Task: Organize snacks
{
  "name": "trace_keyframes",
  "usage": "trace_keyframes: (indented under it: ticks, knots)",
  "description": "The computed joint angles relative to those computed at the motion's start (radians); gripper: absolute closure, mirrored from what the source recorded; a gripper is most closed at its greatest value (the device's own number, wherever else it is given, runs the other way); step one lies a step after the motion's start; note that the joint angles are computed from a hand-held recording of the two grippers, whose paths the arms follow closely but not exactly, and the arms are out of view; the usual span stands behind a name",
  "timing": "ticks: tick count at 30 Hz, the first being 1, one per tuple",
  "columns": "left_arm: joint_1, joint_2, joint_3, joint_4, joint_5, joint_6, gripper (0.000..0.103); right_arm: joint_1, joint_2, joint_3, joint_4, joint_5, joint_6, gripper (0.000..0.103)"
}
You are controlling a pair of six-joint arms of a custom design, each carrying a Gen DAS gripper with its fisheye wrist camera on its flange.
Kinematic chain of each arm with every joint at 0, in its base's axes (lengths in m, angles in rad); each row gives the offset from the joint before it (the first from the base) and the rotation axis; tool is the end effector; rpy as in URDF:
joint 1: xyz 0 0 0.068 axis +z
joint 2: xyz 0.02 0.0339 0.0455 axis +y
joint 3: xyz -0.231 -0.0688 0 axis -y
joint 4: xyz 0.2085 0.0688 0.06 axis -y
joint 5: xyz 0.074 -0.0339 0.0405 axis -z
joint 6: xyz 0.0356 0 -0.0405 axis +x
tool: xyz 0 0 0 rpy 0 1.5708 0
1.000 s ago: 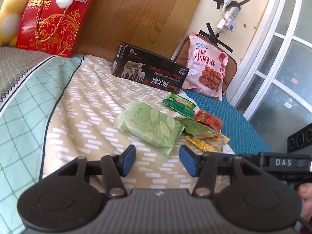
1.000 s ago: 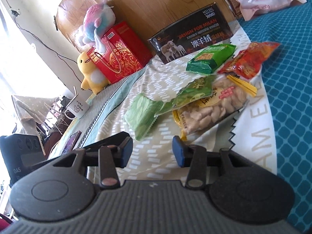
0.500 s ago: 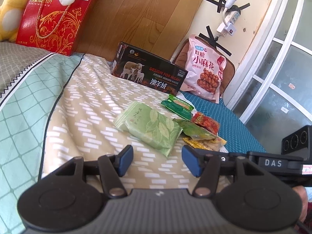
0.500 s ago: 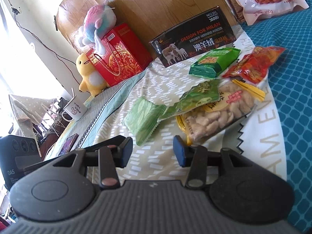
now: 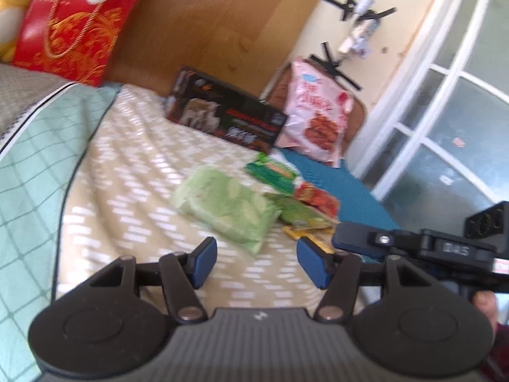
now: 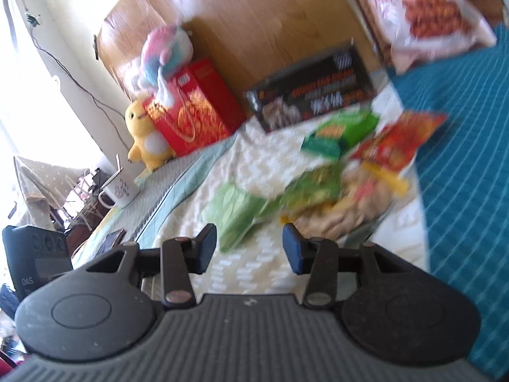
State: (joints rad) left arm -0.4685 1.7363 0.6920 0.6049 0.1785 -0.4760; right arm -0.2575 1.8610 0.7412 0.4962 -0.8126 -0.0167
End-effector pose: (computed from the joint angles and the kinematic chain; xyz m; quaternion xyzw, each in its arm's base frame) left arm 0.2768 -0.1471 0.1448 0.0446 0.8410 -0.3099 0.4412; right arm 0.3073 -0.0542 0.1158 -0.0808 0.8332 0.2912 0.4631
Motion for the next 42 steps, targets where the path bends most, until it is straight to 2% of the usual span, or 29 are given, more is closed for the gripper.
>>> trace_keyframes:
  ticks: [2,4,5,7,11,13,15,17,19,21,23,26,28,31,33,34,36,38,40,42]
  knots:
    - [0.007,-0.010,-0.008,0.027,0.076,-0.008,0.048,-0.011,-0.005,-0.001,-0.009,0.008,-0.008,0.054]
    - [0.015,0.005,0.015,0.035,0.177,-0.026,0.052,-0.032,0.015,0.027,-0.055,-0.037,-0.012,0.054]
    - [0.009,0.017,0.036,0.024,0.198,-0.026,0.054,-0.042,0.033,0.053,-0.095,-0.073,-0.015,0.054]
    - [-0.010,0.049,0.093,-0.034,0.198,-0.011,0.056,-0.046,0.059,0.091,-0.155,-0.110,-0.027,0.054]
    - [-0.011,0.129,0.235,-0.181,0.185,-0.019,0.056,-0.058,0.132,0.199,-0.312,-0.114,-0.059,0.063]
    - [-0.004,0.161,0.296,-0.247,0.139,-0.038,0.058,-0.075,0.156,0.215,-0.290,-0.122,-0.023,0.067]
    - [0.024,0.186,0.332,-0.260,0.157,-0.071,0.058,-0.083,0.135,0.174,-0.202,-0.080,0.012,0.067]
    - [0.033,0.185,0.349,-0.272,0.106,-0.089,0.056,-0.092,0.103,0.137,-0.157,-0.046,0.001,0.064]
    - [0.044,0.182,0.360,-0.286,0.090,-0.102,0.054,-0.116,0.088,0.125,-0.143,-0.080,-0.011,0.062]
    - [0.045,0.182,0.371,-0.300,0.121,-0.110,0.054,-0.149,0.076,0.115,-0.106,-0.121,0.004,0.062]
    - [0.025,0.180,0.387,-0.320,0.147,-0.100,0.054,-0.171,0.072,0.130,-0.068,-0.112,0.030,0.062]
    - [-0.021,0.172,0.390,-0.314,0.203,-0.091,0.054,-0.183,0.126,0.257,-0.103,-0.080,0.057,0.061]
    - [-0.048,0.196,0.427,-0.325,0.245,-0.096,0.053,-0.171,0.198,0.389,-0.165,-0.064,0.049,0.062]
    - [-0.081,0.262,0.518,-0.387,0.249,-0.108,0.053,-0.140,0.317,0.618,-0.353,-0.042,-0.013,0.064]
    - [-0.085,0.293,0.554,-0.410,0.241,-0.129,0.053,-0.119,0.393,0.753,-0.483,0.000,-0.047,0.073]
    - [-0.080,0.297,0.553,-0.407,0.241,-0.140,0.053,-0.115,0.415,0.789,-0.542,0.012,-0.069,0.082]
    - [-0.064,0.292,0.534,-0.391,0.245,-0.151,0.053,-0.131,0.421,0.778,-0.583,-0.025,-0.098,0.087]
    - [-0.047,0.274,0.503,-0.375,0.244,-0.156,0.052,-0.167,0.386,0.710,-0.649,-0.123,-0.163,0.088]
    - [-0.023,0.246,0.460,-0.358,0.242,-0.158,0.044,-0.200,0.334,0.606,-0.724,-0.213,-0.290,0.088]
    - [0.006,0.211,0.405,-0.335,0.251,-0.150,0.044,-0.212,0.269,0.488,-0.763,-0.237,-0.417,0.085]
